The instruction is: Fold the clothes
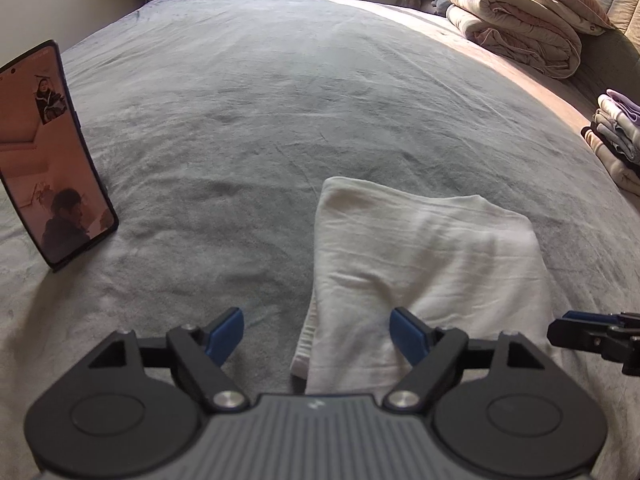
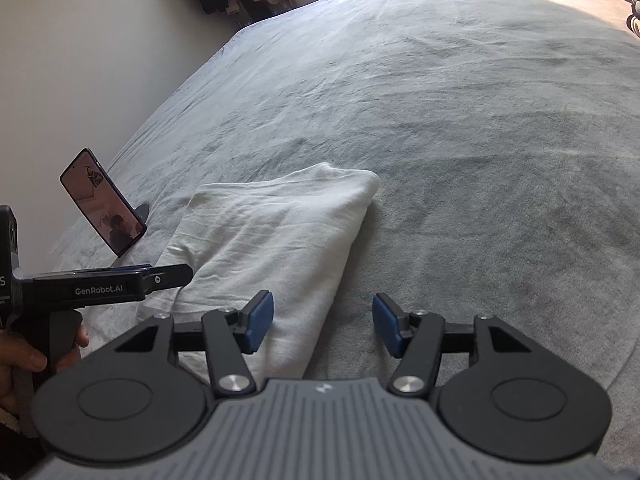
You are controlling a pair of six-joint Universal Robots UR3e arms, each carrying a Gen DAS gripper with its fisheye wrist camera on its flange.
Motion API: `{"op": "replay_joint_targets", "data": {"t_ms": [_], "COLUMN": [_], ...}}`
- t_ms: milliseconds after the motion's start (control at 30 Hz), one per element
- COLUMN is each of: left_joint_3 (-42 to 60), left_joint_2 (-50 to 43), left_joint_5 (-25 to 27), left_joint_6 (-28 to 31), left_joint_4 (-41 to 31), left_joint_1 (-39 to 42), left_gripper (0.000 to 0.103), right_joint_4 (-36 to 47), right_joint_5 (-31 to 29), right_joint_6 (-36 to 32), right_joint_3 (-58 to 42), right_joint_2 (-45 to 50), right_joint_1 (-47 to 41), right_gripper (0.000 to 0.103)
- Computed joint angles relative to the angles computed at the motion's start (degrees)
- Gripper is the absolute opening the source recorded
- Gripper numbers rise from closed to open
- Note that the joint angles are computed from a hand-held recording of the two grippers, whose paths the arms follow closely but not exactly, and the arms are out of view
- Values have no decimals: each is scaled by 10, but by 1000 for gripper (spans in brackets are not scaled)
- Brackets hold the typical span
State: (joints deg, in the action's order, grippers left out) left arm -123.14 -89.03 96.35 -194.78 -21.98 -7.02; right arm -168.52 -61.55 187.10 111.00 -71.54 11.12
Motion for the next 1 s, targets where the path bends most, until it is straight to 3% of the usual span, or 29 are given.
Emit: {"op": "replay_joint_targets", "data": {"t_ms": [67,433,567,833,1000], "left_joint_3": [1,4,-15,54,52], "left_joint_2": [13,57,93,59,42], "left_joint_5": [4,-2,-68,4,-51], "left_joint_6": [-2,9,20,19,65], "left_joint_4": [-22,-88,-108,-156,-145], "left_joint_1": [-2,-3,28,-34,-3], "left_gripper": [86,94,95,97,97], "right_joint_4": [9,104,122,153,126], "right_joint_5": [-14,-72,-62,-59,-42], "right_joint_6": [3,7,-4,-26,-34], "right_joint_3": [0,-25,-17,-26,-28], "right_joint_2": [-8,-48,-70,-88,-71], "right_joint_1": [4,23,22,31,24], "right_gripper": [69,84,95,97,97]}}
